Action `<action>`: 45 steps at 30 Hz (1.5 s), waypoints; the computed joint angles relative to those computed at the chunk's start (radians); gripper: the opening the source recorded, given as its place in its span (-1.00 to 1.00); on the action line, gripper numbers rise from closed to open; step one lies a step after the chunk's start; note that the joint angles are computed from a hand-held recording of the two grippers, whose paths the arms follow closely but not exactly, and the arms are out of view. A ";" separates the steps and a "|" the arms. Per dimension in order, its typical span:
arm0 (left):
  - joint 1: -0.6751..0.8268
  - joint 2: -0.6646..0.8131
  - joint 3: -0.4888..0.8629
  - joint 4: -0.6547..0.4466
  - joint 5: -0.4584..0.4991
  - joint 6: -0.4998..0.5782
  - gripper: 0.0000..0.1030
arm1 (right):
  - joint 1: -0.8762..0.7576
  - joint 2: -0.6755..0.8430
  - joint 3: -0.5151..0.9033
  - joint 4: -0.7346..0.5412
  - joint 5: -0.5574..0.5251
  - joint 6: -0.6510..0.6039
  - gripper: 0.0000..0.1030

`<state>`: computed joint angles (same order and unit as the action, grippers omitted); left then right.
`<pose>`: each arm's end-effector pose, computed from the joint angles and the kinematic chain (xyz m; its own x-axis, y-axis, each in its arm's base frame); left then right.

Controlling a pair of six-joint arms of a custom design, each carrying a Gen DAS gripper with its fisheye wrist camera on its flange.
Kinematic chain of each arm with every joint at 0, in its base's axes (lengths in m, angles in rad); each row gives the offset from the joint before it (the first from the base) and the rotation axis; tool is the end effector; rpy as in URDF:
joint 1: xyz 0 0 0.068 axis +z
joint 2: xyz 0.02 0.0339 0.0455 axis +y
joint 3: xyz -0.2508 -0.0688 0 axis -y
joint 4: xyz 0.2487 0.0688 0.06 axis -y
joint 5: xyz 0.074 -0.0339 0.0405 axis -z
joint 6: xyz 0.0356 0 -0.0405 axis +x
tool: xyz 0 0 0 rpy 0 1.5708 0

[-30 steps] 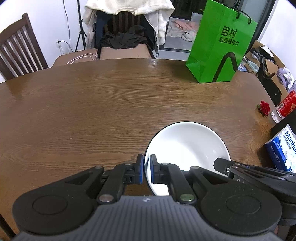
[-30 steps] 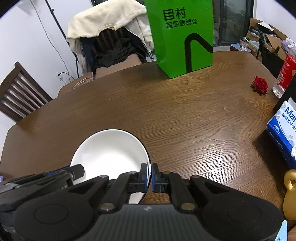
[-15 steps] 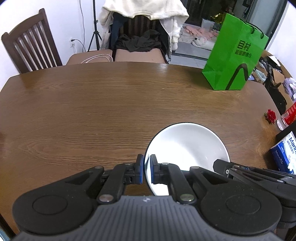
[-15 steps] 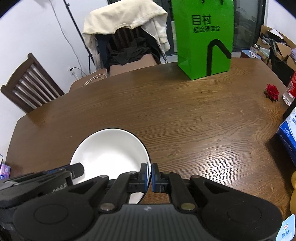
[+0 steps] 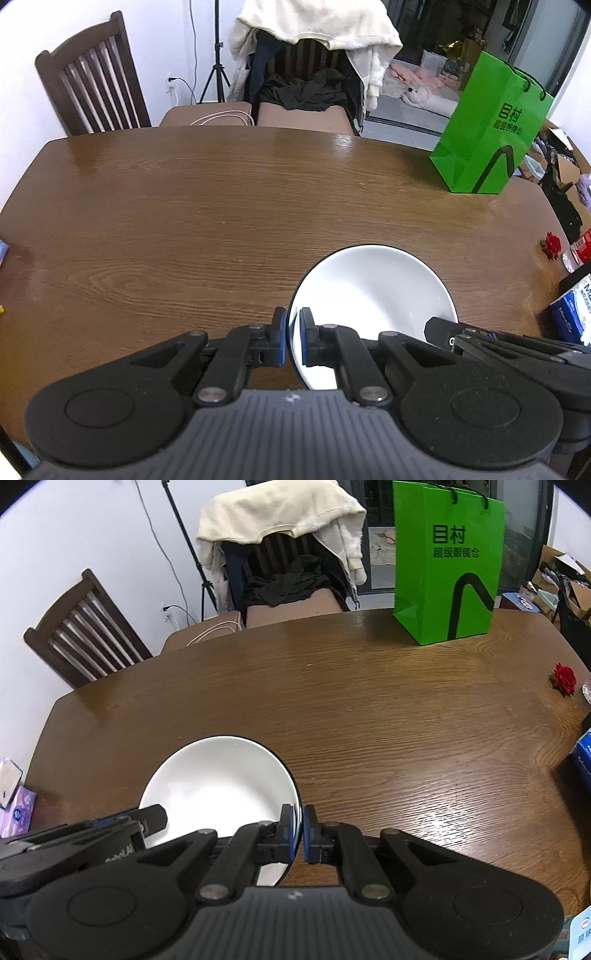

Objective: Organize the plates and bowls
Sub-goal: 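Carry the white bowl with both grippers toward the nested blue bowl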

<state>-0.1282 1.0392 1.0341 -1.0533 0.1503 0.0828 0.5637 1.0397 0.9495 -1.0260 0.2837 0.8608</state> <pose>0.1931 -0.0303 0.2932 -0.8450 0.1914 -0.4994 0.2700 0.9587 -0.0895 0.1689 0.0950 0.2699 -0.8052 0.3523 -0.4769 0.3093 0.9358 0.1691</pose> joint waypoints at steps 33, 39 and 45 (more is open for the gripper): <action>0.647 0.019 0.093 -0.182 0.222 0.433 -0.85 | 0.389 0.321 0.269 -0.028 0.092 0.196 -0.90; 0.771 0.049 0.113 -0.210 0.254 0.522 -0.85 | 0.445 0.386 0.334 -0.042 0.098 0.221 -0.90; 0.896 0.103 0.157 -0.246 0.288 0.610 -0.85 | 0.503 0.458 0.405 -0.056 0.100 0.243 -0.90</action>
<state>0.7681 1.1423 1.1910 -1.2994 0.4382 0.6923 1.0664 1.4980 1.3545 -1.0815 0.3835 1.1039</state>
